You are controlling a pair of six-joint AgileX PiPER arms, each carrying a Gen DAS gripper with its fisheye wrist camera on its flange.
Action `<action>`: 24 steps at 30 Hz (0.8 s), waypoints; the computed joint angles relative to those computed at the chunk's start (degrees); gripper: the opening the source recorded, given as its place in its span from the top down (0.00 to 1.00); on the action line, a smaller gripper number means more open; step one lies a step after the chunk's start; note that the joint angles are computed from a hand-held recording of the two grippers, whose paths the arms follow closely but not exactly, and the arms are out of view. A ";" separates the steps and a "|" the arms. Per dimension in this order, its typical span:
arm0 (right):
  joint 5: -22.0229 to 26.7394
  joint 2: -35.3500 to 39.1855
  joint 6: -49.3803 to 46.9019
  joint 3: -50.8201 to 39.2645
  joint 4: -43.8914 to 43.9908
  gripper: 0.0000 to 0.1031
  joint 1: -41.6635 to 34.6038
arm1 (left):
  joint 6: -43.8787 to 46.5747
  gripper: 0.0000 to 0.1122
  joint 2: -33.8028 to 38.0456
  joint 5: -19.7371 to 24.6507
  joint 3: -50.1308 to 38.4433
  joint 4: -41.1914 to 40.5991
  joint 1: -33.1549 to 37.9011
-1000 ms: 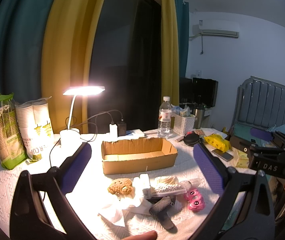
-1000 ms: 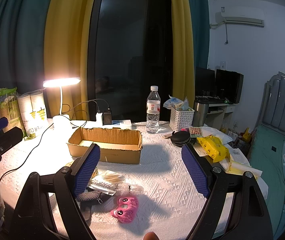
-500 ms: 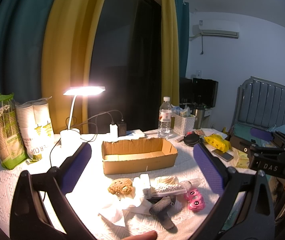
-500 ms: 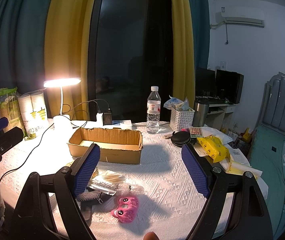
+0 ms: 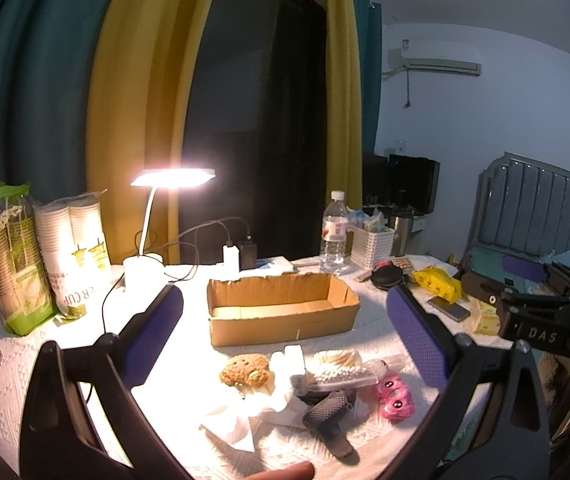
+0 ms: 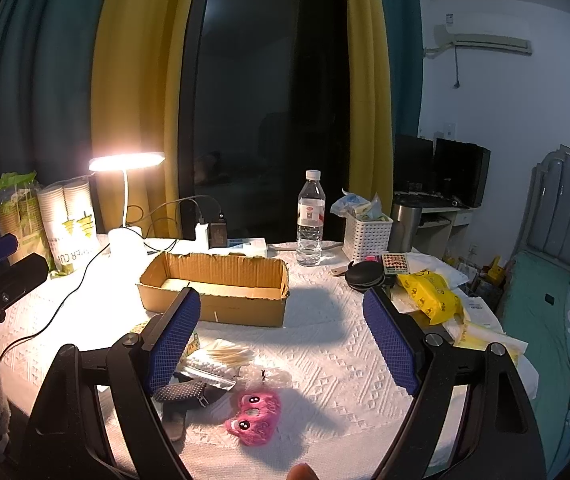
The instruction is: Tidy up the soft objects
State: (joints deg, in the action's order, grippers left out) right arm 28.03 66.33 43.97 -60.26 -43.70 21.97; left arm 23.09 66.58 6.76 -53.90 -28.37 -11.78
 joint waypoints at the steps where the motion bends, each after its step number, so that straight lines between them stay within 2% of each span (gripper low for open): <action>1: 0.06 0.10 -0.77 -0.16 1.05 0.16 -0.17 | 0.01 0.09 0.09 -0.02 -0.01 0.01 0.07; 5: 1.07 1.04 -6.44 -1.26 5.48 0.16 -1.11 | 2.40 0.09 1.02 0.35 -0.14 -2.33 0.58; 9: -2.10 1.91 -2.21 0.92 -0.13 0.16 -1.20 | 1.09 0.09 3.33 0.54 -0.13 -0.73 1.14; 13: -1.81 4.77 -5.49 0.81 0.57 0.16 -2.06 | 2.34 0.09 6.95 2.13 -0.86 -2.24 2.23; 15: -4.29 6.13 -2.42 1.69 -2.56 0.16 -2.57 | 2.66 0.09 8.26 1.78 -0.68 -2.47 2.31; 17: -6.99 7.69 3.93 2.71 -9.56 0.16 -2.98 | 2.96 0.09 9.65 1.53 -0.68 -2.52 2.55; 20: -8.75 9.80 5.09 2.77 -10.47 0.16 -4.24 | 0.60 0.09 11.72 1.09 -0.68 0.28 2.87; 24: -10.28 12.50 1.65 3.00 -6.59 0.16 -6.30 | -6.18 0.09 14.50 1.45 -0.73 7.57 3.36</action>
